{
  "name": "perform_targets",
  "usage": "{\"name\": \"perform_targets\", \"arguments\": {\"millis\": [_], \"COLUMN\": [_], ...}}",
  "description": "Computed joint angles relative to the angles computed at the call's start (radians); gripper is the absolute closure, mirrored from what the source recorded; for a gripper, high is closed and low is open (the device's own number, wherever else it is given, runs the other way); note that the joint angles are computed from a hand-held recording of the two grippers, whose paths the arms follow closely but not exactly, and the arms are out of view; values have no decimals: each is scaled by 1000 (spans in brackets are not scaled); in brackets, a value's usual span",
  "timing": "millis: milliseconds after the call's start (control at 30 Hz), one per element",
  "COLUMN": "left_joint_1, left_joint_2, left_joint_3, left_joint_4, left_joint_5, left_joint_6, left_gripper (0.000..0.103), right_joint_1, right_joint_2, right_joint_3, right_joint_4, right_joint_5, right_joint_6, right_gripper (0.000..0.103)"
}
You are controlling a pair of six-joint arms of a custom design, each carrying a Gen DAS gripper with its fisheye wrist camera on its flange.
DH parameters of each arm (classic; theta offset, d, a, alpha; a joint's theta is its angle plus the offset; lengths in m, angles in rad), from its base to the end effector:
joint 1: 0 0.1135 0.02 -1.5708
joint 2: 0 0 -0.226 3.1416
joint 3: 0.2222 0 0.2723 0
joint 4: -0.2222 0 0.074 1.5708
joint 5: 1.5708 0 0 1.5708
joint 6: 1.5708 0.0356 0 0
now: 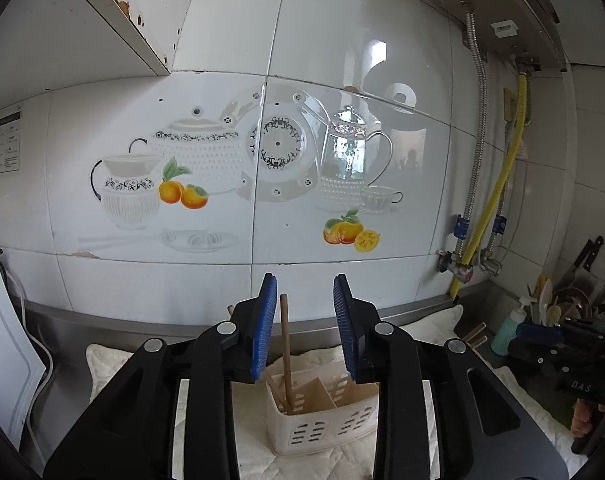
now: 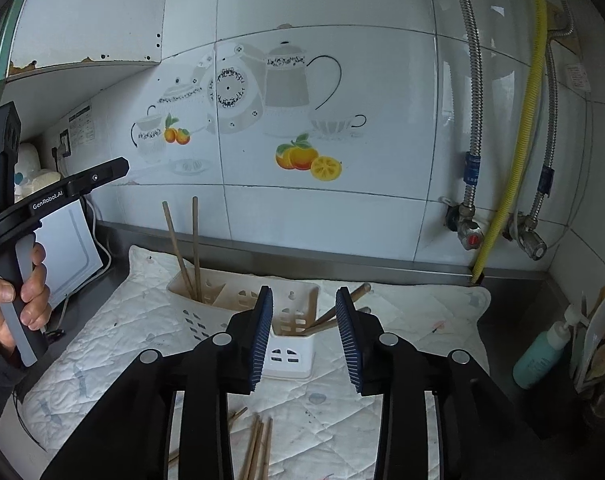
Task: Organize utensils
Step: 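Open the left tool over the holder while the right tool releases its chopstick, then withdraw both tools and lower them toward the remaining chopsticks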
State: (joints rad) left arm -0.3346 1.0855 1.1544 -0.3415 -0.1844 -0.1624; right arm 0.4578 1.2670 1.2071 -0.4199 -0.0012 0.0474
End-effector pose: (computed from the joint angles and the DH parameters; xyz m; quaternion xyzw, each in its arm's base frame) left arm 0.2670 -0.0859 0.3622 0.0128 0.7951 -0.0769 0.6015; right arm 0.2855 0.1407 0.3226 -0.1745 0.8369 0.1302 0.5023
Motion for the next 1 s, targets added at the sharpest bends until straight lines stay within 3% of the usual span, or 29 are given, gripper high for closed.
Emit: {"name": "perform_targets", "arguments": {"millis": [133, 200, 333, 500, 600, 767, 900, 1000], "left_joint_1": [-46, -89, -170, -367, -543, -780, -912, -933], "left_joint_2": [-145, -233, -417, -664, -778, -873, -819, -795], "left_joint_3": [-100, -168, -310, -498, -604, -751, -822, -863], "left_joint_4": [-59, -94, -191, -334, -447, -609, -673, -685], "left_joint_5": [-25, -63, -80, -198, -331, -465, -545, -550], "left_joint_6": [-3, 2, -45, -115, -202, -406, -527, -572], "left_gripper": [62, 59, 52, 38, 36, 31, 30, 30], "right_joint_1": [27, 47, 116, 223, 274, 379, 445, 472], "right_joint_2": [-137, -218, -385, -562, -659, -772, -836, -863], "right_joint_3": [-135, -215, -373, -545, -634, -747, -809, -836], "right_joint_4": [5, 5, -4, -38, -70, -140, -180, -202], "right_joint_5": [15, 21, 74, 162, 206, 309, 365, 388], "right_joint_6": [28, 53, 100, 186, 245, 324, 376, 410], "right_gripper": [61, 52, 49, 43, 38, 37, 34, 32]}}
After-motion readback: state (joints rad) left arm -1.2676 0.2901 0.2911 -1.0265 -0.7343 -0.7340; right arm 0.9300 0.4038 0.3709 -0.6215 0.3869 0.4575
